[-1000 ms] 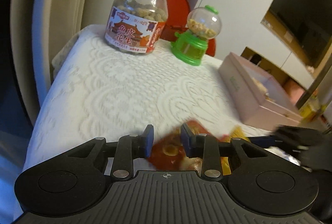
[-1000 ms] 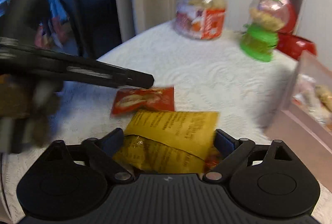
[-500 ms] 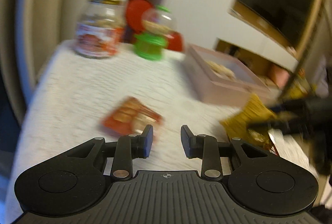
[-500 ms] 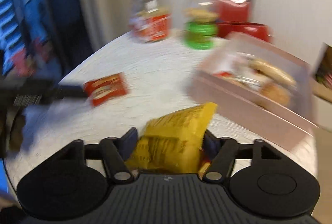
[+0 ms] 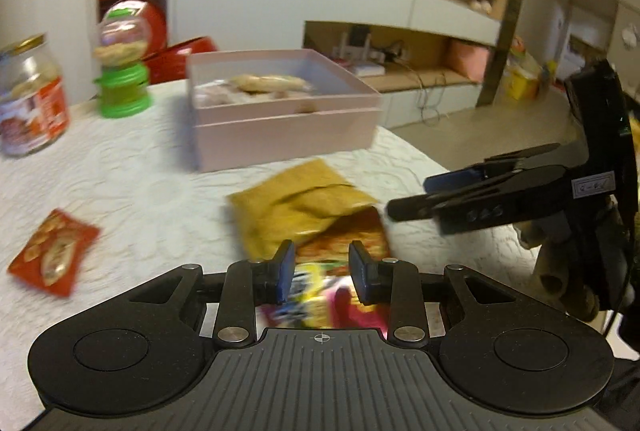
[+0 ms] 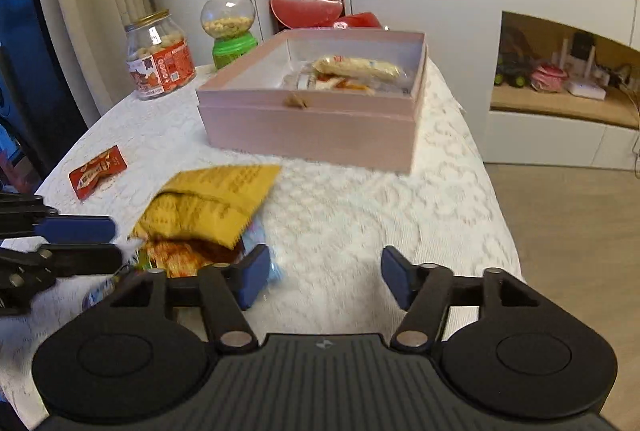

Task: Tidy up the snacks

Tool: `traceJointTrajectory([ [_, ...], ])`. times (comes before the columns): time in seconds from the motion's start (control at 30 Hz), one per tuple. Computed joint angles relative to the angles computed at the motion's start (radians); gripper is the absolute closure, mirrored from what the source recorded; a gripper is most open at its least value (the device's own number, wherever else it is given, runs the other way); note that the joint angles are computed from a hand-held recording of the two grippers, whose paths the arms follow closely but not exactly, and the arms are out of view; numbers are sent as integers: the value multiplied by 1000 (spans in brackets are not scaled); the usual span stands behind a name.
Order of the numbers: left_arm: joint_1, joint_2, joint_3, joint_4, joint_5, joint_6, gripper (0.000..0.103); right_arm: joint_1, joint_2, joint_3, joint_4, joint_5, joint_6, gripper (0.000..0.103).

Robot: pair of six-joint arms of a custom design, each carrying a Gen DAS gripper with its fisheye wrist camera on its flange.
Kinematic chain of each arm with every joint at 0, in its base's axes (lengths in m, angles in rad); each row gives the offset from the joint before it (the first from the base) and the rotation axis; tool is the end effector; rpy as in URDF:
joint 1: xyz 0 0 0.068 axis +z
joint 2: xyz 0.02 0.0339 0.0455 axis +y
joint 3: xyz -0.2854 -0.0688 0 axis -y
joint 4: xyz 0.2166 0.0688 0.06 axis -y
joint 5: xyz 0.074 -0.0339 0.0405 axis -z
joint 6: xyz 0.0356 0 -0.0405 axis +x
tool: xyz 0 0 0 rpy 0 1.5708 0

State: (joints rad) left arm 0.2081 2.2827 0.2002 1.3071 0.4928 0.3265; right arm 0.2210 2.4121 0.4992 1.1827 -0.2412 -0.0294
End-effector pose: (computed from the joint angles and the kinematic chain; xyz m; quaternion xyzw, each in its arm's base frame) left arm 0.2265 0.0306 0.0376 0.1472 0.8870 -0.1177 0.4217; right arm 0.2884 0.0735 0.0071 -0.1619 0.8931 0.1481 0.3927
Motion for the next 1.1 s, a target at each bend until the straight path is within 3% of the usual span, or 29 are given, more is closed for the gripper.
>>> traceJointTrajectory([
  [0.1,-148,89,-25,149,-225,-31,61,-6,48,-13,55,-9,11,32],
  [0.13,-166,117,-31,194,-251,-41,59,-13,72,-26,107,-22,16,30],
  [0.27,-164,81,-24,140,-282,-53,55,-3,127,-51,216,-7,0,22],
  [0.43,-100,77,-49,152,-327,-14,50,1,111,-58,203,-4,5,21],
  [0.53,14,108,-67,191,-308,6,49,10,89,-60,173,-41,1,21],
  [0.63,141,75,-56,133,-251,27,49,45,64,-45,130,-64,-13,21],
  [0.77,230,29,-33,56,-241,37,49,137,25,42,-19,-17,-64,18],
  [0.87,297,-44,-11,-60,-162,53,53,176,38,106,-58,90,-61,19],
  [0.97,358,-106,38,-170,-78,23,53,152,55,130,-52,127,-23,19],
  [1.1,401,-76,171,-205,-38,-88,54,118,84,119,-13,106,-18,18],
])
